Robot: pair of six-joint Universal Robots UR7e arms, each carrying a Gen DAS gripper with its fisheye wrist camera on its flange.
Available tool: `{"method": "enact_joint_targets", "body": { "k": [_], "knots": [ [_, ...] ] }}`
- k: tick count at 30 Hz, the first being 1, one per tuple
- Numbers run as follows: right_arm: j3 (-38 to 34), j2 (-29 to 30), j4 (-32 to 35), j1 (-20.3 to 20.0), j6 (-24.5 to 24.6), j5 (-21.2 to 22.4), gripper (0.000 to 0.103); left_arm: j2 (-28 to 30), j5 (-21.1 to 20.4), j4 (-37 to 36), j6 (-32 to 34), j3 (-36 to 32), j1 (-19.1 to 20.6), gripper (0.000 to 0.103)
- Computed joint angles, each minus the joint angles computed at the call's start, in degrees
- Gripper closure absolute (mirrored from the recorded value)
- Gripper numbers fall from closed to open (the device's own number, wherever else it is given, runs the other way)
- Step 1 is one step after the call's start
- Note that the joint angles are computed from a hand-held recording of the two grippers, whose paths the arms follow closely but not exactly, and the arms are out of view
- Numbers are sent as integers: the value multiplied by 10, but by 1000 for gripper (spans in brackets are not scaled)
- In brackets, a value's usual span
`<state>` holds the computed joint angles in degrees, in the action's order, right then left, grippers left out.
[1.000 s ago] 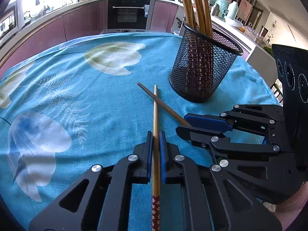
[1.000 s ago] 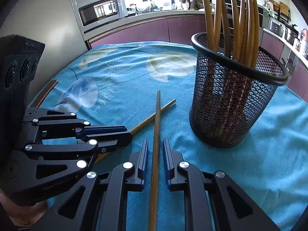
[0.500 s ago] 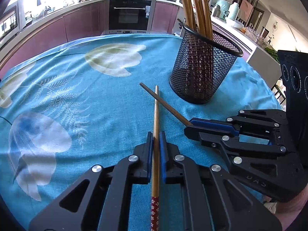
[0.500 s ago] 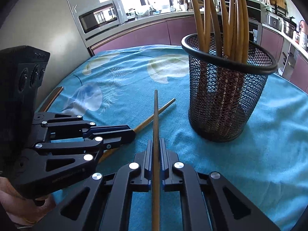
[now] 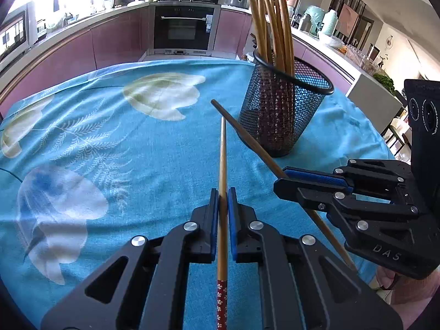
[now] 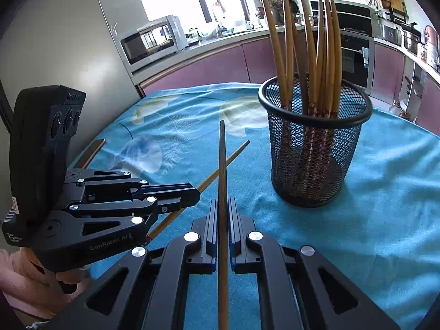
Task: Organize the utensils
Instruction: 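Lift the held chopstick upright with the right gripper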
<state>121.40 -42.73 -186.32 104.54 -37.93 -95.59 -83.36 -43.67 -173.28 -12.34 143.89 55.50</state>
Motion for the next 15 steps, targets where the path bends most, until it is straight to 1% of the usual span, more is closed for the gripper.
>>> {"method": "enact_joint_targets", "body": {
  "k": [11, 15],
  "knots": [
    [14, -18, -12, -2, 4, 34, 97, -33, 0, 5, -5, 11, -34, 95],
    [17, -27, -14, -4, 9, 48, 97, -45, -6, 4, -5, 14, -40, 95]
  ]
}}
